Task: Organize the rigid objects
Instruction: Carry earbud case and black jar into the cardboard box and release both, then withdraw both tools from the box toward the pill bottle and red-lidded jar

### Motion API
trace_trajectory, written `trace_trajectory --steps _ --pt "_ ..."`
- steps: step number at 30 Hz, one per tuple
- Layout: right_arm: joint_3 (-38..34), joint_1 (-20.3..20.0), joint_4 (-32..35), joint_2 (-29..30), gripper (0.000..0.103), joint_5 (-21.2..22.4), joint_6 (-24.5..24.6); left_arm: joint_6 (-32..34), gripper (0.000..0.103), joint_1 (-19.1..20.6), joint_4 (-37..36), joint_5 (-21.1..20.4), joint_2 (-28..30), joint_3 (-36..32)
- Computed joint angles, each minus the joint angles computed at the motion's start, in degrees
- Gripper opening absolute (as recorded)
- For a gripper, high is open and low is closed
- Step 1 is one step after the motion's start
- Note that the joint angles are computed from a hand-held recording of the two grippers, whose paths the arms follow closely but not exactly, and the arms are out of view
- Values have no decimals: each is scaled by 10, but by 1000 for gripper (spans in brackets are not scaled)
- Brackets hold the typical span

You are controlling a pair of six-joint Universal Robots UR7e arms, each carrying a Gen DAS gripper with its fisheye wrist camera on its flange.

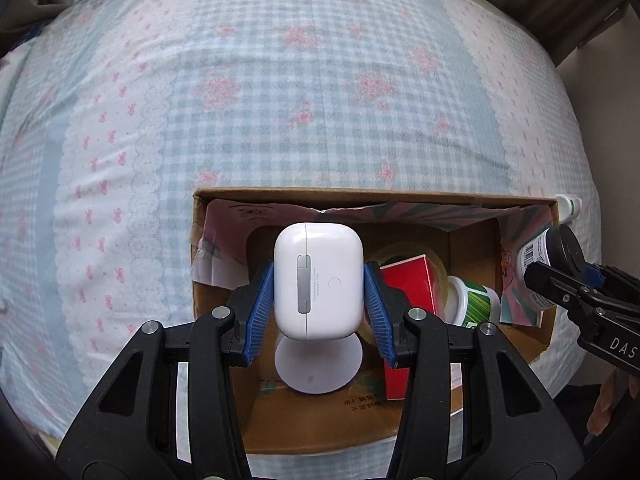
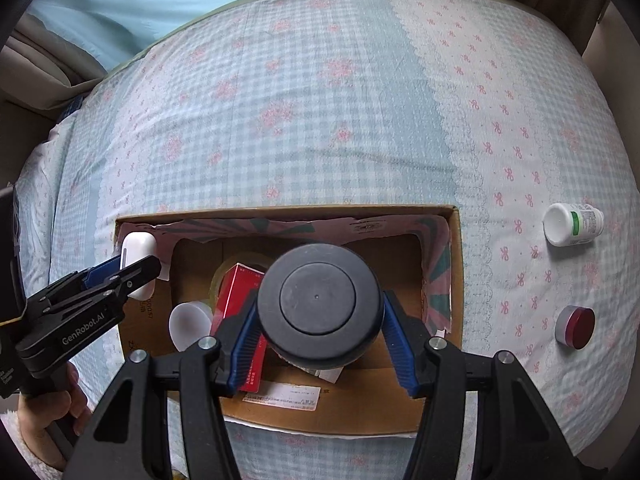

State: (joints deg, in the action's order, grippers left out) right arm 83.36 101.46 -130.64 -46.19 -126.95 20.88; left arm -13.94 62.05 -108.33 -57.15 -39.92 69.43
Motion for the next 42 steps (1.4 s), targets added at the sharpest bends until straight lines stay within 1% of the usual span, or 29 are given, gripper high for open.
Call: trace_trajectory --steps 4,7,11,14,15,16,17,18,19,21,24,30,34,36,39,42 --pt "-3 -16 5 6 53 15 13 -9 41 4 39 3 19 -22" --pt "-2 -23 10 2 53 27 23 -6 41 2 45 7 25 -28" --pt "1 -23 7 -3 53 26 29 10 41 -2 59 10 29 -35" --pt "-1 -25 9 -4 54 28 35 7 41 -2 74 13 32 -43" --pt "2 -27 2 -5 54 31 34 2 50 -2 82 12 33 -47" --pt "9 -28 -14 -9 63 39 31 -1 63 -2 85 9 31 -47" --pt "18 -29 -37 -13 85 50 23 1 99 -4 75 8 26 -40" --pt "23 -28 -54 -16 97 53 17 8 103 -7 53 9 16 -26" --pt "26 -25 -65 -18 103 49 13 12 103 -10 44 11 10 -19" --pt "34 -18 -91 -21 103 36 -1 19 103 -15 37 12 -1 -10" --pt "43 -9 -113 -28 103 20 -13 21 103 -22 32 19 -19 7" --pt "63 4 -105 -49 103 11 -6 0 103 -34 12 16 -70 55" --pt "74 22 -98 -62 103 7 -3 -14 103 -44 4 18 -107 87" --pt "78 34 -97 -68 103 1 -4 -22 103 -50 6 21 -127 101" --pt "85 52 -94 -79 103 -7 -2 -41 103 -63 37 27 -151 108" --pt "93 73 -94 -90 103 -21 -2 -30 103 -81 31 34 -182 128"
